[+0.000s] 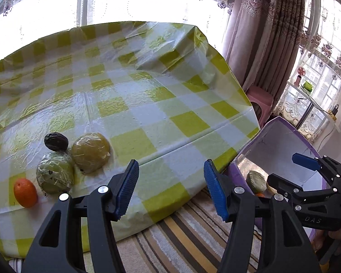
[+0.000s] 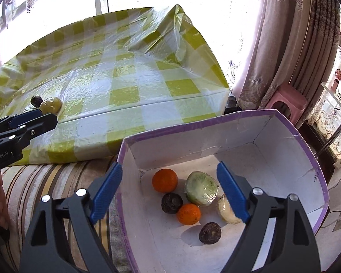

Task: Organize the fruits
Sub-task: 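Move both open tools back over the remaining fruits on the table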

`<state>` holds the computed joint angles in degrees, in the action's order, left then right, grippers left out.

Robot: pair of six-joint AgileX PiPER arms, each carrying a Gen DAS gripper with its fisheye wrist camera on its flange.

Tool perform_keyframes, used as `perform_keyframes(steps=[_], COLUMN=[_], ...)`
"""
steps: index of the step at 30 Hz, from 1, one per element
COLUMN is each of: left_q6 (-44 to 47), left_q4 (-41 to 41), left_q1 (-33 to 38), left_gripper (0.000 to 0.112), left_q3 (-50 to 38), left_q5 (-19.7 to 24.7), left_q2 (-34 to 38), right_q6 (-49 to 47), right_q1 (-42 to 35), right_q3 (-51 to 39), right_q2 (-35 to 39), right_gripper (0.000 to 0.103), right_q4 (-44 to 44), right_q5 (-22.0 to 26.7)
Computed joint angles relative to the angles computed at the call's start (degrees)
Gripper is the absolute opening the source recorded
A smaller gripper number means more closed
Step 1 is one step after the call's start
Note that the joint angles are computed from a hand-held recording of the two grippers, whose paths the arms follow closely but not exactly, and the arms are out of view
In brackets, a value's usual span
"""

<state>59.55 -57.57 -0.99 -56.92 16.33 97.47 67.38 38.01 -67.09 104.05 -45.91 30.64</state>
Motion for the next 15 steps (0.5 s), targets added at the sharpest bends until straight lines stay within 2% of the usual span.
perform_keyframes(steps=[8,11,15], left_q6=[10.1,11.2,7.9], left_q4=[-8.1,-8.8,-6.1], left_q1=[14.6,20.6,27.5], left_gripper=[0.059,0.059,0.059], left_q3=[3.6,3.2,1.0], left_q5=[4.8,7.2,10.5], left_q2=[-4.6,-4.2,-1.2], right_q6=[-2.1,-4.3,-5.1], right_q1=[3.7,4.8,6.4], right_q3=[-7.1,-10.5,-14.8], right_q2=[4.8,7.1,9.9], right_gripper=[0.088,0.089,0.089], right_q4=[2.4,4.3,5.2], right_q5=[-0.2,-0.1,0.3])
